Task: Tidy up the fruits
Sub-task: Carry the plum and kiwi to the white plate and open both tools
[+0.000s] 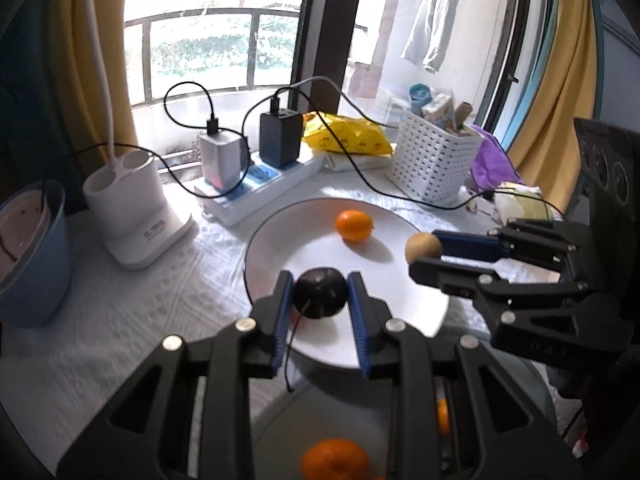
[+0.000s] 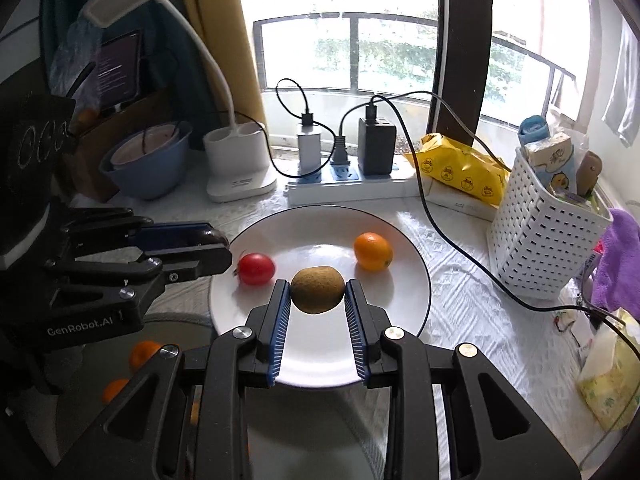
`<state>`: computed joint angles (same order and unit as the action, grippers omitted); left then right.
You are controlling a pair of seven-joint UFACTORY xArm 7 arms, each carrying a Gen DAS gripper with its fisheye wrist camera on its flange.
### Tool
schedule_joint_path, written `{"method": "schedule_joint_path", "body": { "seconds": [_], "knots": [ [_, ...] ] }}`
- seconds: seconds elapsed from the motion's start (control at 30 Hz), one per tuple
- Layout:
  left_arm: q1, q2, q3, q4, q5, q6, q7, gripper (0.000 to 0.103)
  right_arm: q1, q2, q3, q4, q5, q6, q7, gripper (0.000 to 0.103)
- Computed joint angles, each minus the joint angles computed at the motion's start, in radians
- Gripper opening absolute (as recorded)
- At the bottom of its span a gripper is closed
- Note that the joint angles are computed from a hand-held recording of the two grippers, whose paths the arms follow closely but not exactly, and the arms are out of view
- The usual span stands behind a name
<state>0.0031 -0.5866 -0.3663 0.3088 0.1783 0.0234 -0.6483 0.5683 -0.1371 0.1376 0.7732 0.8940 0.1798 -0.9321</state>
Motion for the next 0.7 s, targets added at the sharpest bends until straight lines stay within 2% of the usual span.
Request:
{"method": "schedule_joint_path", "body": {
  "seconds": [0.27,0.43,0.5,0.57,0.7],
  "knots": [
    [0.097,0.142,-0.029,0.083,0.042,-0.065,0.057,0.028,-0.052,0.096,0.03,0.07,-0.028,-0.012,0.025,0.03],
    [0.114,0.217,-0.023,0.117,0.029,-0.095,0.085,0.028,-0.094,0.16,0.065,0.121,-0.018,-0.024,0.015,0.03],
    [0.137,0.237,-0.044,0.127,0.024,-0.1,0.087,0.028,-0.111,0.182,0.081,0.132,-0.037,-0.036,0.035,0.03],
    [0.204,0.248,-0.109,0.138,0.032,-0.098,0.078,0.028,-0.128,0.196,0.096,0.136,-0.061,-0.043,0.054,0.03],
    [0.205,0.295,-0.102,0.165,0.037,-0.07,0.074,0.028,-0.155,0.22,0.117,0.144,-0.111,-0.05,0.1,0.03]
  ]
}}
